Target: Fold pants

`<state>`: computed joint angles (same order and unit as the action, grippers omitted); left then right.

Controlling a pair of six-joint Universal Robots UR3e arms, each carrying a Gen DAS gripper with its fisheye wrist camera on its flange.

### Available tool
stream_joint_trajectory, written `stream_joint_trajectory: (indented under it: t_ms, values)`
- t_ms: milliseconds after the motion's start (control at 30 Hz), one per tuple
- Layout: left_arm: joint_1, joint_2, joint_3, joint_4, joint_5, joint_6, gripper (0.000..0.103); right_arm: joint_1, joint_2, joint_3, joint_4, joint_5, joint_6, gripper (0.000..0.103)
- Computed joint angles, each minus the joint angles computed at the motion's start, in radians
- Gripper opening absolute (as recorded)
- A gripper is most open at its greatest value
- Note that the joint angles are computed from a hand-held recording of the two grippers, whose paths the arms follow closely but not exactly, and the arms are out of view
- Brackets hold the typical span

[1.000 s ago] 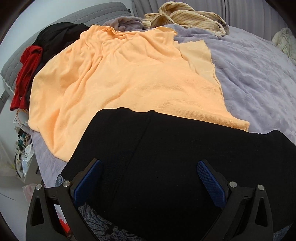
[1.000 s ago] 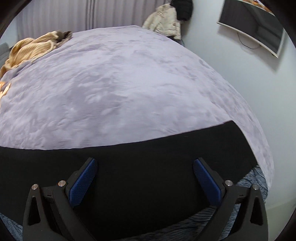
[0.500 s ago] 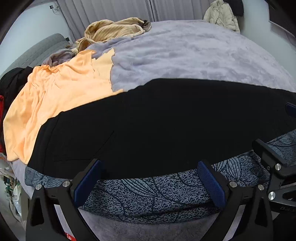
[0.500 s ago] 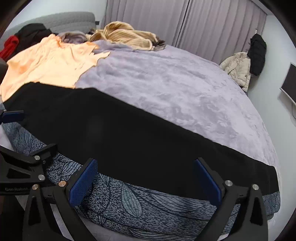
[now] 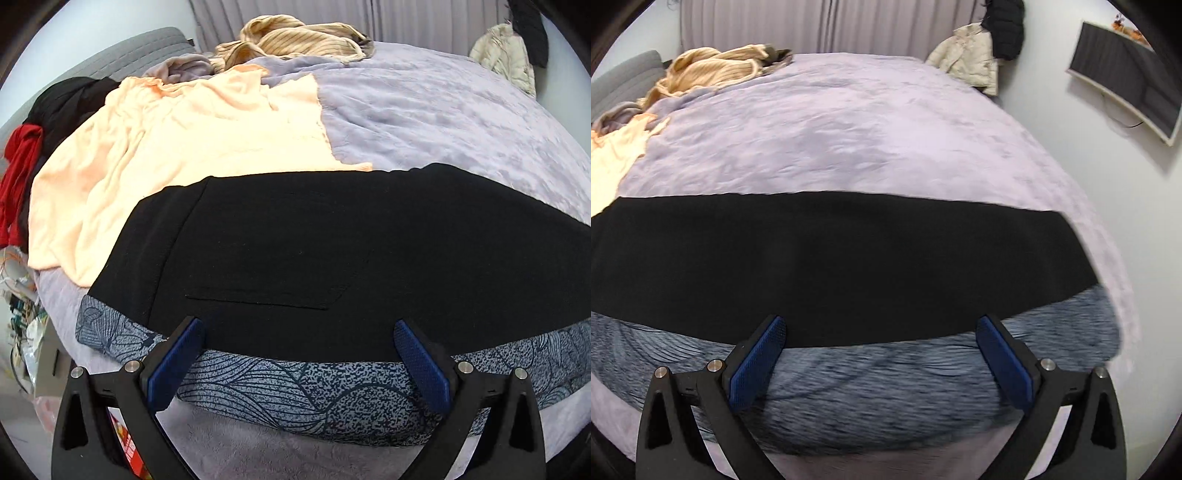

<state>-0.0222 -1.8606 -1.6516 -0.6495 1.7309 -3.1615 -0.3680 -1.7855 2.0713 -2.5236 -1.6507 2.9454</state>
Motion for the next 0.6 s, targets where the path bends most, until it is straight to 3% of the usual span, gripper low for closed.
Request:
stream_joint_trajectory:
  t_ms: [67,167,233,467,533,600]
  values:
    - [-0.015,-0.016,0.046,-0.033,-0.036,-0.018,0.103,-0.006,-0.013,-0.019,0.008,0.035,0.004,0.103]
    - [-0.075,-0.073,0.160,-0.068,-0.075,-0.046,0.103,-0.027,0.024,-0.095,0.029,0.169,0.029,0.103]
    - [-0.130,-0.135,0.258,-0.107,-0.094,-0.039,0.103,0.011,0.132,-0.211,0.048,0.196,0.062,0.103]
    - [-0.235,-0.322,0.474,-0.245,-0.102,-0.085,0.103,0.245,0.506,-0.601,0.198,0.038,0.087,0.103]
    - [-0.245,-0.292,0.402,-0.169,-0.081,-0.076,0.103,0.224,0.514,-0.579,0.171,0.058,0.097,0.103]
    - [-0.243,-0.252,0.352,-0.158,-0.078,-0.064,0.103,0.223,0.487,-0.534,0.112,-0.042,0.157,0.103]
